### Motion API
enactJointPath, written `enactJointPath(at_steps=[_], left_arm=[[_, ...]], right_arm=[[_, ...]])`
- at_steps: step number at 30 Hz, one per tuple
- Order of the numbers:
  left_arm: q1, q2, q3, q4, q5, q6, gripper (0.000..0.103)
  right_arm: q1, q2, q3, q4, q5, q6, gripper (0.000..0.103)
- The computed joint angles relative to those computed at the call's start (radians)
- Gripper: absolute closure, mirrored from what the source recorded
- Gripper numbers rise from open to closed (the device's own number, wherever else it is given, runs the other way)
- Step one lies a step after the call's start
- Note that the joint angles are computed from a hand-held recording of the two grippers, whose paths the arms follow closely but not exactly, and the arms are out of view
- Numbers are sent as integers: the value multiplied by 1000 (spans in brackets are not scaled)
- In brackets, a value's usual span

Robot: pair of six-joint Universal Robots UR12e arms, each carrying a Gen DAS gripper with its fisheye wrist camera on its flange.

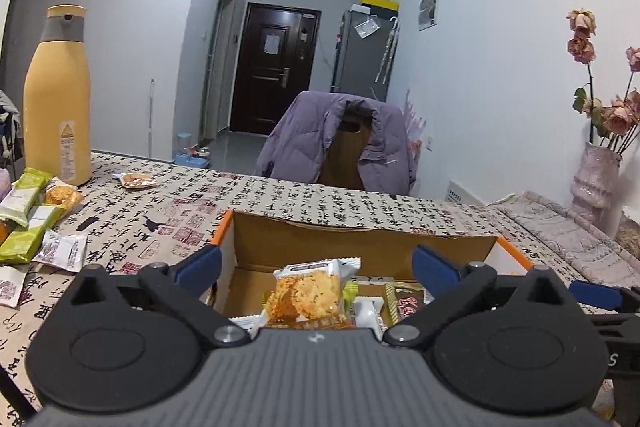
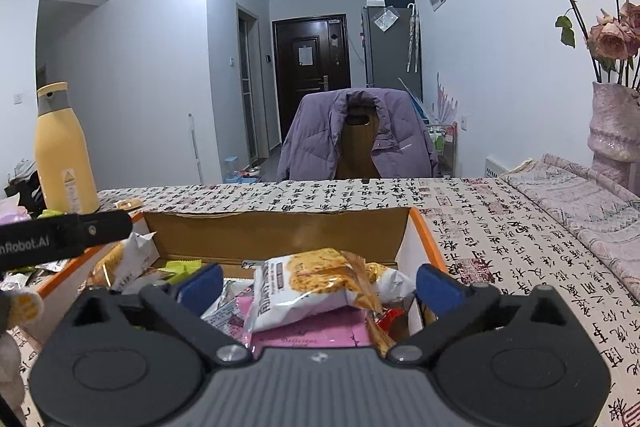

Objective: Organize snacks

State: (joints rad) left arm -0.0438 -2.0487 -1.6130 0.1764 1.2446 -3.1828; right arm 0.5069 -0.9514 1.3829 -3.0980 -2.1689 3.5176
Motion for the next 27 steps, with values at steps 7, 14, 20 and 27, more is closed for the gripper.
enactJointPath(at_steps=[7,14,20,27], left_arm=[[-1,1,3,-10,11,-6,0],[-7,8,1,9,26,-14,0],[-8,27,-6,17,33,-25,0],[-1,55,-33,28,20,-23,0]], right_arm=[[-1,0,0,7,-1,4,0],[0,-2,-8,9,-10,-9,0],[12,-12,-12,30,-32,-13,0],[27,-32,5,35,-52,-21,0]])
